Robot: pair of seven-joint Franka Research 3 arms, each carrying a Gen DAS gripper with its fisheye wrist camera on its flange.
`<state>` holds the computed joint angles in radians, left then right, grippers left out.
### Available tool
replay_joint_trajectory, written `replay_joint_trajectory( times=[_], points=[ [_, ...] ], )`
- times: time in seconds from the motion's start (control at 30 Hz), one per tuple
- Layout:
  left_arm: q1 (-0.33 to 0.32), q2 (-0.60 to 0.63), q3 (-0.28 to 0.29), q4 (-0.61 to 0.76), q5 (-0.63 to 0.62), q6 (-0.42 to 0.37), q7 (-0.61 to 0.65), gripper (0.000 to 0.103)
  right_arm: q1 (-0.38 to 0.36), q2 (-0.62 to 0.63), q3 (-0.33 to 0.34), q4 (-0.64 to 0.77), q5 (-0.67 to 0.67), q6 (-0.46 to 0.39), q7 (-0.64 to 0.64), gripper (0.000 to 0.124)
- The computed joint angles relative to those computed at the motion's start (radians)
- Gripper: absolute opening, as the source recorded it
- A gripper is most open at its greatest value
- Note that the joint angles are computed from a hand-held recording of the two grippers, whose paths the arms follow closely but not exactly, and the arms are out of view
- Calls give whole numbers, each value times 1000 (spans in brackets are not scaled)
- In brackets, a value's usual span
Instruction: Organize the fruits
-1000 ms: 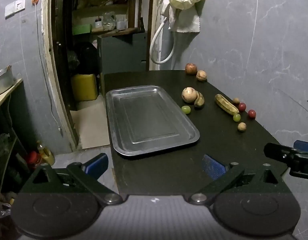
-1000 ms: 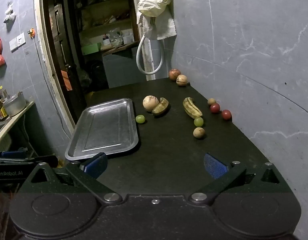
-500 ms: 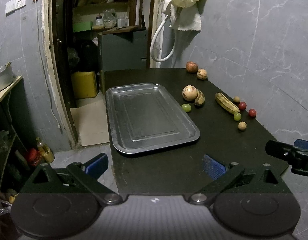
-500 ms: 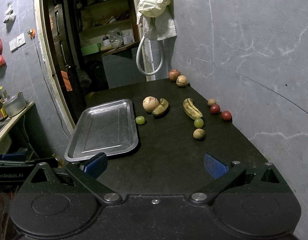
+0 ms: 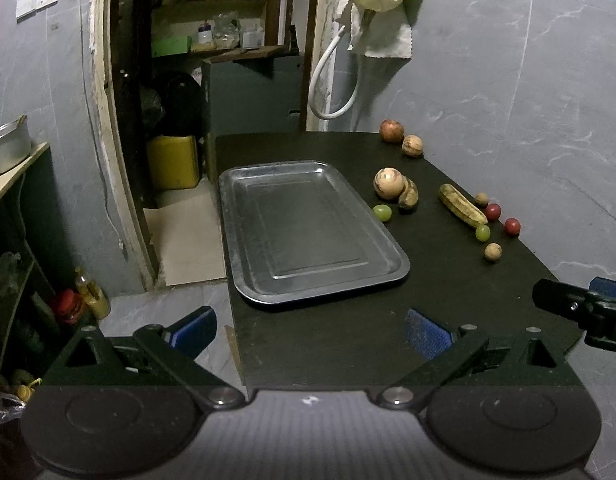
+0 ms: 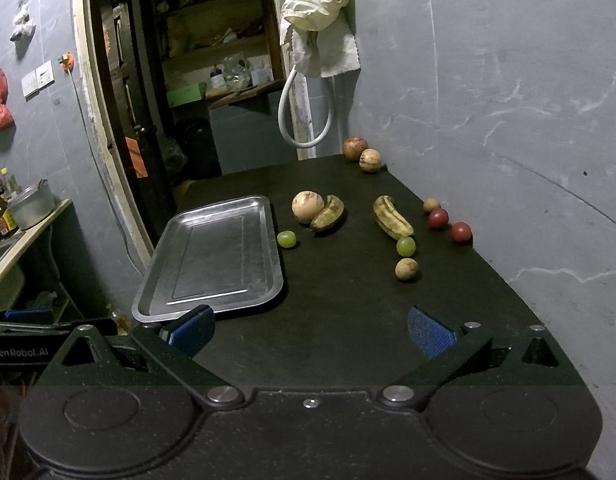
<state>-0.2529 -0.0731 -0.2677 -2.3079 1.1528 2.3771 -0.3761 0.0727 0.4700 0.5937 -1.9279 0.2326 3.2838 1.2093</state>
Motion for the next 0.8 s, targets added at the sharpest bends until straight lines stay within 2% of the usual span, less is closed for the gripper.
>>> replay_joint_trajectory(
  times=[0.5,0.6,0.8],
  points=[
    [9,9,10,0,-29,24,26,102,66,9,-64,32,39,-35,-19,102],
    [7,16,11,12,-62,18,62,102,75,12,-74,42,54,-41,-31,102],
    [-3,34,13,54,-200,-25,210,102,76,9,-73,42,79,-42,-54,102]
  ],
)
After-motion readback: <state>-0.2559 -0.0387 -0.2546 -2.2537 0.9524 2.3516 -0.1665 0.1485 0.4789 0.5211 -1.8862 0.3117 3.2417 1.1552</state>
